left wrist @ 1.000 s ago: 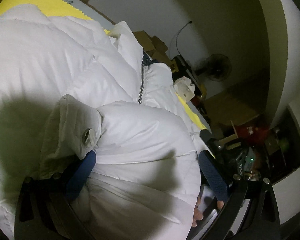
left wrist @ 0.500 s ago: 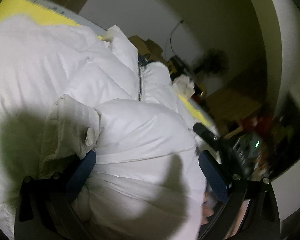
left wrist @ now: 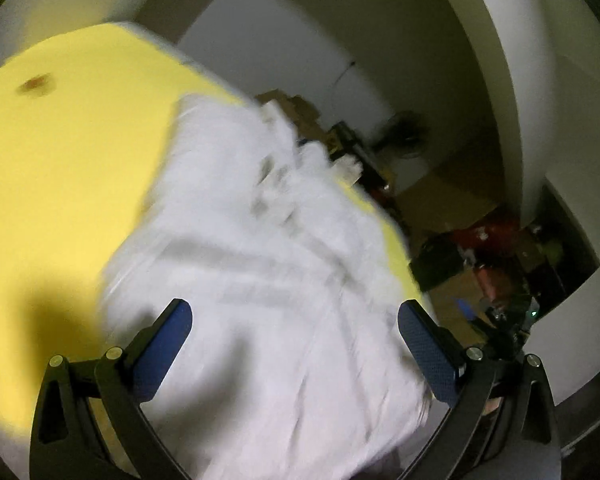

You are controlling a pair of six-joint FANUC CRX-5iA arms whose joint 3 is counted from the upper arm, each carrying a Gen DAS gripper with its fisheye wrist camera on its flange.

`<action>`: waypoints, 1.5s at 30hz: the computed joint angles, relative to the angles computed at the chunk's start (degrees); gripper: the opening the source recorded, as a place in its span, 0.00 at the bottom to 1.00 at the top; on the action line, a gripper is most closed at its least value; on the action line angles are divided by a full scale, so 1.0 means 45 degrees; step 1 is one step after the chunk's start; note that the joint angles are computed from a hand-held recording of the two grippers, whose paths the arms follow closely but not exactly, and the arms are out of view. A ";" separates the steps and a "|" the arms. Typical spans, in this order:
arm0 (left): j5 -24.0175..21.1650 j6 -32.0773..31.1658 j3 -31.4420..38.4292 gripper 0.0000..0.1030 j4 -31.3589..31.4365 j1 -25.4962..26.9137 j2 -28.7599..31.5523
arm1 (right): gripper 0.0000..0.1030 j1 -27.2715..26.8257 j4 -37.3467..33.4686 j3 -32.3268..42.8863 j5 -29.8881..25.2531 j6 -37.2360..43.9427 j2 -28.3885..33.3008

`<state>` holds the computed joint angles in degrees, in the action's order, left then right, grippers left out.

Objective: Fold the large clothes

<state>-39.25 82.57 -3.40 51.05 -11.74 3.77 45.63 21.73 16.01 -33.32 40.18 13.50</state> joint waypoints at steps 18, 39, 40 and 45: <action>-0.1092 0.0344 -0.3272 1.00 0.1929 0.0731 -0.1263 | 1.00 0.1745 0.3946 -0.5962 -0.0587 -0.4736 -0.3656; -0.3616 0.1900 -0.0429 1.00 -0.0650 0.0624 0.0485 | 1.00 0.1993 0.4147 -0.5877 -0.1191 -0.4538 -0.3695; -0.3712 0.1889 -0.0410 1.00 -0.0675 0.0585 0.0484 | 1.00 0.2013 0.4084 -0.5758 -0.1477 -0.4528 -0.3632; -0.3527 0.1606 -0.0865 0.98 0.0008 0.0502 0.0328 | 1.00 0.1803 0.2268 -0.4975 -0.2624 -0.4100 -0.3307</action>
